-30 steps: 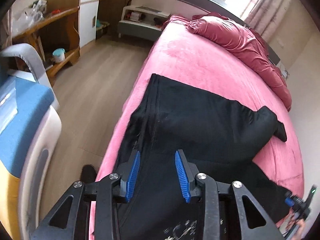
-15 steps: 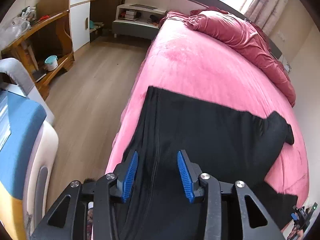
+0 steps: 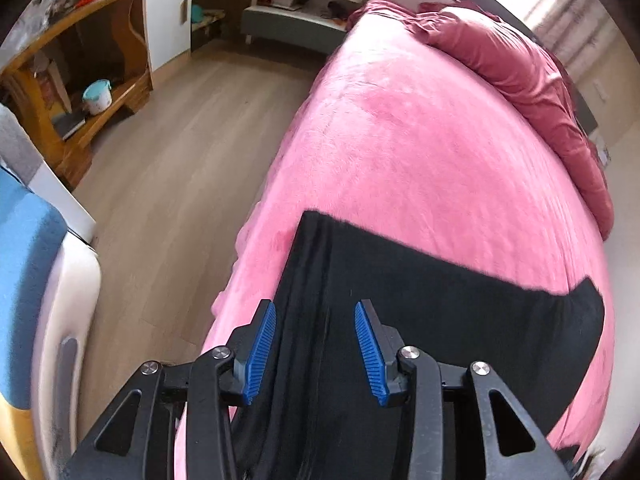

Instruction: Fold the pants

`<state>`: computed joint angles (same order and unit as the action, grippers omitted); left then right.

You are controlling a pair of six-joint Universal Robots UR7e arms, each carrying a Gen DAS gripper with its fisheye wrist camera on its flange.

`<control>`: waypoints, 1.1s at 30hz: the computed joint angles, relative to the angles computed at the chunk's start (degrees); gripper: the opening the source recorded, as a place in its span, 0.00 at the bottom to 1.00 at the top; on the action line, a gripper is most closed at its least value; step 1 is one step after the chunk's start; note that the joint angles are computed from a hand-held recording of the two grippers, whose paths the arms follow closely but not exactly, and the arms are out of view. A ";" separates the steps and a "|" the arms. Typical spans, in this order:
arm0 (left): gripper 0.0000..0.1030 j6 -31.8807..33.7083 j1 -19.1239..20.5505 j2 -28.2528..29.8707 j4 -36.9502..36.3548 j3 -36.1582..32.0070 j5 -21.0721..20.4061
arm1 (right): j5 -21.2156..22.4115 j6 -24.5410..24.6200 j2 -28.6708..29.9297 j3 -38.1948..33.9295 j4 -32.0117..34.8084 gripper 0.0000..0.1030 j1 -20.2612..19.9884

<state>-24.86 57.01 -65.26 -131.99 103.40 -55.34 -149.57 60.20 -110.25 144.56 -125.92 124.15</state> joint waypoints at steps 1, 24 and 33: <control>0.41 -0.48 0.31 0.85 0.55 -0.92 0.21 | 1.17 -2.63 1.98 0.19 -4.07 0.68 -0.50; 0.21 11.02 -0.96 3.73 -11.26 0.03 -2.62 | 9.79 -38.04 25.37 -12.48 -38.84 0.69 -11.69; 0.17 13.49 -3.66 -1.20 -17.45 5.95 -4.17 | 11.33 -44.17 33.27 -20.62 -39.27 0.67 -13.19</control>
